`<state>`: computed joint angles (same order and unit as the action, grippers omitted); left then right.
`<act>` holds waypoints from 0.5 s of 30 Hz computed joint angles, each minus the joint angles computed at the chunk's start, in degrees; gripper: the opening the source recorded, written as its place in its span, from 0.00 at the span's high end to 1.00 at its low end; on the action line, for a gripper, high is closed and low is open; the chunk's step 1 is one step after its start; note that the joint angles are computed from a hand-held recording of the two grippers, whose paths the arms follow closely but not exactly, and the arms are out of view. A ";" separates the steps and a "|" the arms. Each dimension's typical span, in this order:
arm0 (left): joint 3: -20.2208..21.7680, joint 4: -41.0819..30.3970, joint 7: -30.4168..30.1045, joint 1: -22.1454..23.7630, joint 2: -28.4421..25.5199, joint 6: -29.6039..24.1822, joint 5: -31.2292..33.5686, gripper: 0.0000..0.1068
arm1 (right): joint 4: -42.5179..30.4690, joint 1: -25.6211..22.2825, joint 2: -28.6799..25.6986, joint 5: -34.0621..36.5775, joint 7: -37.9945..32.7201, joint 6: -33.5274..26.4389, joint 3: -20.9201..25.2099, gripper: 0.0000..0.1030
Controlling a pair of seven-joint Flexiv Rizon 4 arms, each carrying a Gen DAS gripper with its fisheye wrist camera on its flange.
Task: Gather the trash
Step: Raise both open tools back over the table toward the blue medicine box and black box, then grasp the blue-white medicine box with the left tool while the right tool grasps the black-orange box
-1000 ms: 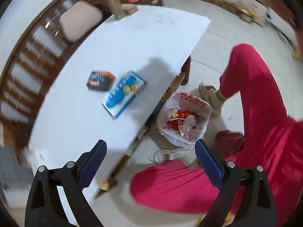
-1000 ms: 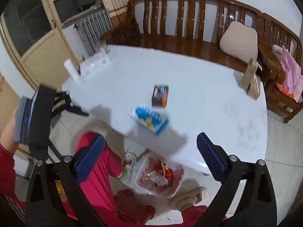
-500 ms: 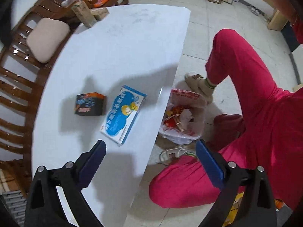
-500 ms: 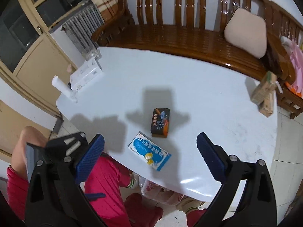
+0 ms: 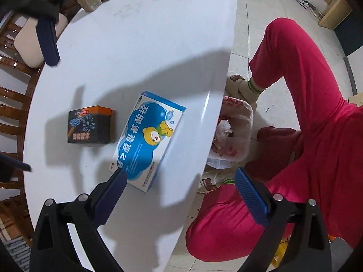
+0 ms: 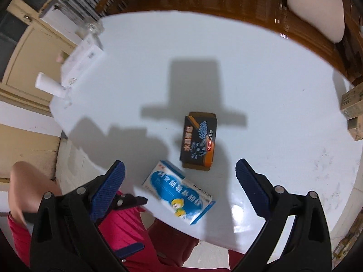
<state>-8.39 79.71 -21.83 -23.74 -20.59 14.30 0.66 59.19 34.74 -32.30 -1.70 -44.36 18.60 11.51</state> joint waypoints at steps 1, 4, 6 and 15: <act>-0.02 -0.45 -0.17 -0.10 -0.47 -0.04 0.21 0.13 | -0.57 -0.34 -0.70 0.70 -0.20 -0.37 0.20 0.07; -0.03 -1.24 -0.02 -0.64 -1.56 0.27 1.27 0.13 | -3.29 -0.95 -3.37 2.19 -0.66 -2.24 0.32 0.07; 0.01 -1.74 0.31 -0.98 -2.27 0.47 2.01 0.13 | -4.13 -1.59 -4.37 3.55 -1.08 -2.31 0.56 0.07; 0.74 -4.39 -0.16 -2.16 -5.71 0.04 4.23 0.13 | -11.99 -1.49 -10.56 4.73 -3.37 -9.16 -0.05 0.07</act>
<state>-7.65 75.32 -21.99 -25.90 -26.30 14.34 4.88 47.20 33.25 -42.86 3.03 -47.72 9.44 11.47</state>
